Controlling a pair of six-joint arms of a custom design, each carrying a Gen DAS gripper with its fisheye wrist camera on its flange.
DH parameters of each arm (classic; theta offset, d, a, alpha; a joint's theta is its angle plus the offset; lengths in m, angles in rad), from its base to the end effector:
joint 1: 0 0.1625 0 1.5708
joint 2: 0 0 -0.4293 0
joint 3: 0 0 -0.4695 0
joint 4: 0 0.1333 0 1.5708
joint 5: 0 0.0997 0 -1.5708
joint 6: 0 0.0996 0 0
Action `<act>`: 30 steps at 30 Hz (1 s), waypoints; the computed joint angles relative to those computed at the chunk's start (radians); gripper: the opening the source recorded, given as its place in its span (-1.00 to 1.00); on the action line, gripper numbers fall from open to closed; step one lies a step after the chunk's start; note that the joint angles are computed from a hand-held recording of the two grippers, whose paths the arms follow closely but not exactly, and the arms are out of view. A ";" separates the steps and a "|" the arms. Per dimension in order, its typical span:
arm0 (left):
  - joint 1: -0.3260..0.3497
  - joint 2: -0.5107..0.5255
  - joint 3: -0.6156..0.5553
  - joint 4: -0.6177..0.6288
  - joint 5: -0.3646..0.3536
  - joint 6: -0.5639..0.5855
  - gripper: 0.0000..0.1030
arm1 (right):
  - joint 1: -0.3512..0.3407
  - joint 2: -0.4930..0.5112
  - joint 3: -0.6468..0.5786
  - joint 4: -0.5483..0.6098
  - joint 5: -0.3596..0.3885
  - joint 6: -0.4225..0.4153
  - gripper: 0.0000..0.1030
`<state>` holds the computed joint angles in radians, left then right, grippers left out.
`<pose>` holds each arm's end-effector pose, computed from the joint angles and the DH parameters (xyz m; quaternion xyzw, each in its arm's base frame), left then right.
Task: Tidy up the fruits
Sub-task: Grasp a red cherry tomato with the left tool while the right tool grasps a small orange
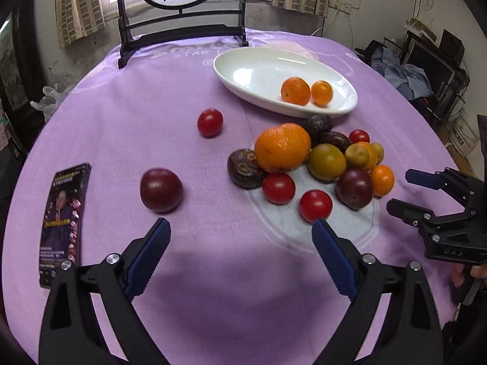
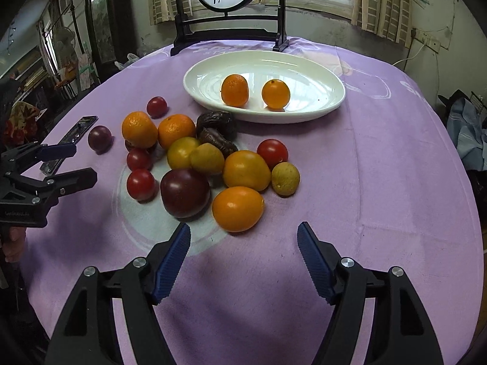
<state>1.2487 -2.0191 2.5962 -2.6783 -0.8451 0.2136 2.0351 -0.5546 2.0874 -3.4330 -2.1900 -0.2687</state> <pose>0.0843 -0.3772 0.2794 0.1491 0.8947 -0.2632 0.3287 0.2929 -0.4163 -0.1251 0.2901 -0.8951 0.1848 0.2839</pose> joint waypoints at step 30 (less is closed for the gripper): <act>-0.028 0.141 -0.025 0.061 -0.028 -0.150 0.78 | -0.034 0.005 0.007 -0.049 0.032 -0.024 -0.25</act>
<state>1.2210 -1.8781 2.5710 -2.6177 -0.8733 0.0640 2.0009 -0.5499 2.0947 -3.4818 -2.1582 -0.2930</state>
